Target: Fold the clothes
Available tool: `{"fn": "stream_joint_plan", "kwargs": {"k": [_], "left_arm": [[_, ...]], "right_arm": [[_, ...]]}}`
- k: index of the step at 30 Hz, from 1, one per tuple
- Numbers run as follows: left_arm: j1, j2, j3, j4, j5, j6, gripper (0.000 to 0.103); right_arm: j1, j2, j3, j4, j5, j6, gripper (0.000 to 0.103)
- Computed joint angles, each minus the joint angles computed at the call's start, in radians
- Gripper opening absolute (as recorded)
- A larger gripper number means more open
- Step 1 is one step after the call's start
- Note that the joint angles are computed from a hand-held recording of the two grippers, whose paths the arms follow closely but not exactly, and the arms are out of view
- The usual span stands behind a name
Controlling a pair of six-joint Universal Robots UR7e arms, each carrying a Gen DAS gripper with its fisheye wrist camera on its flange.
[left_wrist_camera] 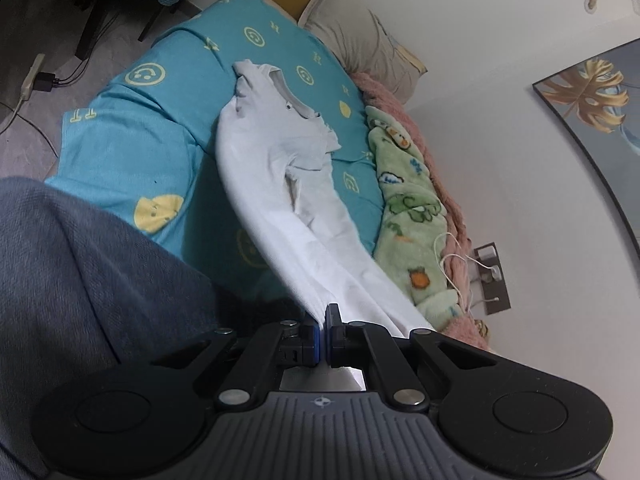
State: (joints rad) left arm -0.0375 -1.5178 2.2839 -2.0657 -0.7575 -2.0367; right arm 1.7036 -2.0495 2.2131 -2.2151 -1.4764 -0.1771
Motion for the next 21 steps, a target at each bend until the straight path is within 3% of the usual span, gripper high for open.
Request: {"fn": "stream_joint_plan", "kwargs": {"k": [4,7,11,14,21], "left_arm": [[0.027,0.026,-0.039,0.021,0.015,0.025,0.003],[0.084,0.046,-0.083,0.045,0.021,0.088,0.003],[0.213,0.099,-0.174,0.051,0.049,0.253,0.003],[0.301,0.144,-0.216,0.002,0.117,0.39,0.004],[0.483,0.29,-0.281,-0.223,0.248,0.728,0.004]], "right_arm": [[-0.003,0.01,-0.01,-0.024,0.007,0.034,0.008],[0.002,0.088,-0.034,-0.097,0.009,0.069,0.009],[0.021,0.233,-0.08,-0.217,-0.012,0.104,0.009],[0.031,0.356,-0.121,-0.326,-0.023,0.109,0.009],[0.032,0.608,-0.218,-0.496,-0.082,0.048,0.009]]}}
